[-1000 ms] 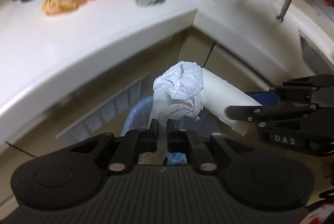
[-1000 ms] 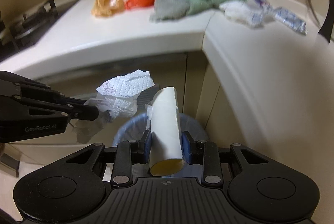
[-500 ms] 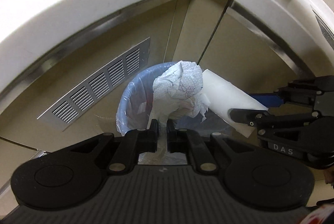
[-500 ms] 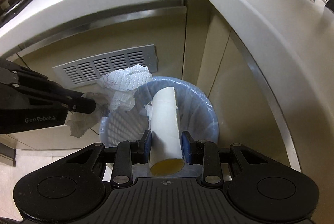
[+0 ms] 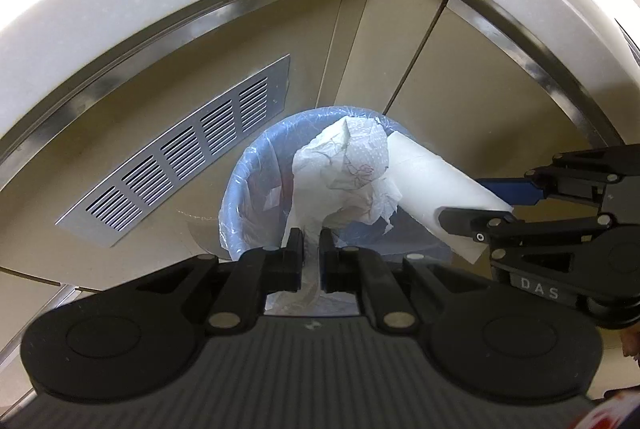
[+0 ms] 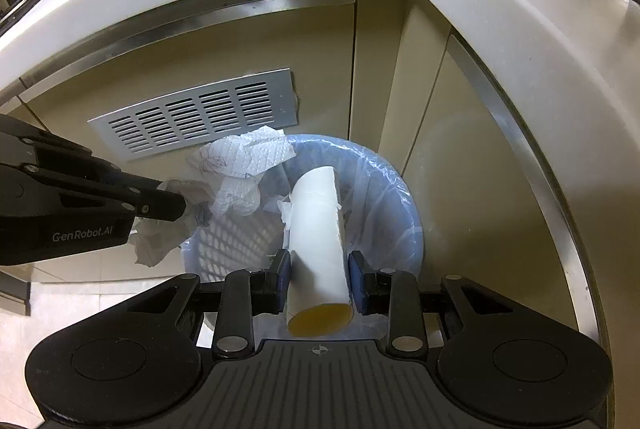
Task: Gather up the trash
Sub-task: 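Carry the tissue and paper cup over the bin and open both tools to drop them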
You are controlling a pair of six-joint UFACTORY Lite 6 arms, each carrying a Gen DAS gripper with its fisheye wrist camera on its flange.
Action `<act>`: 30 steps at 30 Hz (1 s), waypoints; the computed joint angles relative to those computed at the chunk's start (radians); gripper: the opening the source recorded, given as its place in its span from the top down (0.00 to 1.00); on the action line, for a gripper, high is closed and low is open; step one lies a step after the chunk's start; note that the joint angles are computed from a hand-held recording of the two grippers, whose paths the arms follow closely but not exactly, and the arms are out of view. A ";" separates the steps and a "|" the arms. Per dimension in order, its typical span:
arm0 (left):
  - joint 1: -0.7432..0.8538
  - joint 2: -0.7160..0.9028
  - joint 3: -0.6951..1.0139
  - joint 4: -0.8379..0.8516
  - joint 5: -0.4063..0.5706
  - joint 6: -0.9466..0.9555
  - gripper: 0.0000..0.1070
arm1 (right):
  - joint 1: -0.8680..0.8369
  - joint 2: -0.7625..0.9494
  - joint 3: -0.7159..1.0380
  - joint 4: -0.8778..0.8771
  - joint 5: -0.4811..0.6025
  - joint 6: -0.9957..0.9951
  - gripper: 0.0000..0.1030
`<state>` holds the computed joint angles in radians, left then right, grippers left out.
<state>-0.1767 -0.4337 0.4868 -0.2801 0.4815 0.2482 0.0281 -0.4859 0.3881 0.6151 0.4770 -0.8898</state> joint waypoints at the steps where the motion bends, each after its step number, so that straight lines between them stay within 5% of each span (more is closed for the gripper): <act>1: 0.001 0.004 0.001 -0.004 -0.002 0.005 0.94 | 0.002 0.003 0.003 -0.002 -0.001 0.005 0.69; 10: -0.024 0.022 0.003 0.033 -0.031 -0.057 0.91 | 0.009 0.072 0.028 0.033 -0.037 -0.019 0.69; 13: -0.026 0.011 -0.015 0.028 -0.067 -0.077 0.65 | 0.008 0.114 0.040 0.053 -0.051 -0.042 0.69; 30: -0.015 0.023 -0.008 0.077 -0.051 -0.129 0.65 | 0.019 0.201 0.072 0.153 -0.073 -0.124 0.69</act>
